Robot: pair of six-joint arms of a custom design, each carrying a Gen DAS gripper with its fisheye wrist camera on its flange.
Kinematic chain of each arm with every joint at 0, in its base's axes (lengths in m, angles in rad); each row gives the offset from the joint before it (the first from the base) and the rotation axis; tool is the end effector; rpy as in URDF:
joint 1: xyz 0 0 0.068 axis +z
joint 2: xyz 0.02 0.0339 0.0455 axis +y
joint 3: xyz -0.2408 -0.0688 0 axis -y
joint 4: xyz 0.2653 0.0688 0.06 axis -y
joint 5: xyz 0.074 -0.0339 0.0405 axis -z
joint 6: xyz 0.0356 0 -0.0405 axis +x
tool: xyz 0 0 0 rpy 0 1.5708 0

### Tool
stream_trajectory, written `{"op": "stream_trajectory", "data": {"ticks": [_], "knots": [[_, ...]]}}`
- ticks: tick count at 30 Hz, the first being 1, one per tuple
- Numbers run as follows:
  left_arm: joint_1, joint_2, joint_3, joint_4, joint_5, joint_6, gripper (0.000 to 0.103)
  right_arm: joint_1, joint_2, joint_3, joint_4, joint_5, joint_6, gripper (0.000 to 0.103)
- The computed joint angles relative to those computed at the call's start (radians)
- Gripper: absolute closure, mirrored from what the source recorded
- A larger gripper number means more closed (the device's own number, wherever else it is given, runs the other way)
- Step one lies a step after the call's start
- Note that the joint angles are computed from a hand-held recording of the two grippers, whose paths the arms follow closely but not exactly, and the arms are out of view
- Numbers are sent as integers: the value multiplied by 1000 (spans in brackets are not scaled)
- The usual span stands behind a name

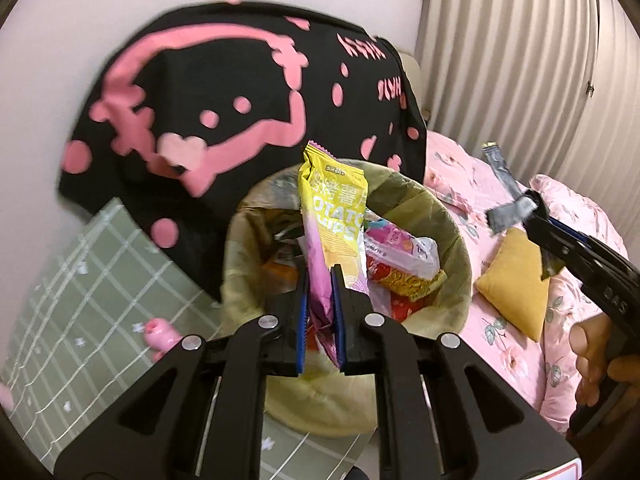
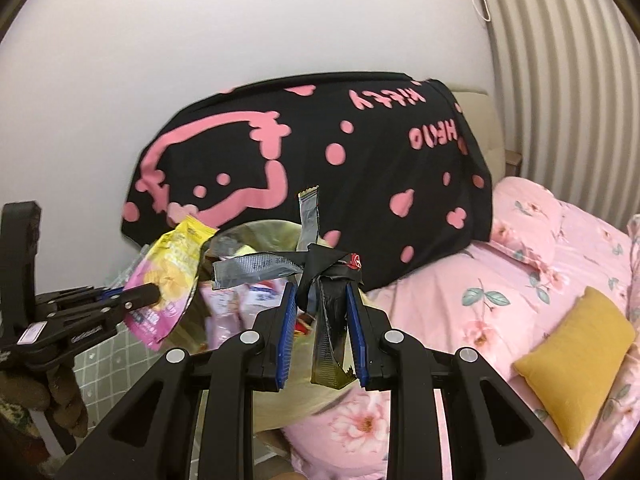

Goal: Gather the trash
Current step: 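Carry both items over the yellow bag and open the left tool to drop the chips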

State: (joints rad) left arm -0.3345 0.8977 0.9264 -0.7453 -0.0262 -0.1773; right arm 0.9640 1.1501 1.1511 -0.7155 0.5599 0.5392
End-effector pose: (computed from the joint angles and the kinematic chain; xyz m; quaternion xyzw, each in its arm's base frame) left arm 0.2043 -0.0700 0.2974 0.0661 0.9077 -0.0933 0.4037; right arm 0.1670 0.2074 0.3253 -0.0722 0.8789 0.0888 0.4632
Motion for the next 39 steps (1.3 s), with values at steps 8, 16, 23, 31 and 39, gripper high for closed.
{"op": "stream_trajectory", "data": {"ticks": [8,16,23,31,39], "knots": [[80,324,87,56,155,41,93,-118,25,-4,4,-53,3,79],[84,582,265,-4,165,134,93,-186,102,31,1,-97,17,79],[82,683,350,-25,182,171,93,-219,192,115,-50,-137,12,79],[112,631,333,-37,237,210,85,-224,271,220,-84,-145,-15,79],[125,448,201,-15,246,158,59,-222,278,239,-16,-228,-109,79]]}}
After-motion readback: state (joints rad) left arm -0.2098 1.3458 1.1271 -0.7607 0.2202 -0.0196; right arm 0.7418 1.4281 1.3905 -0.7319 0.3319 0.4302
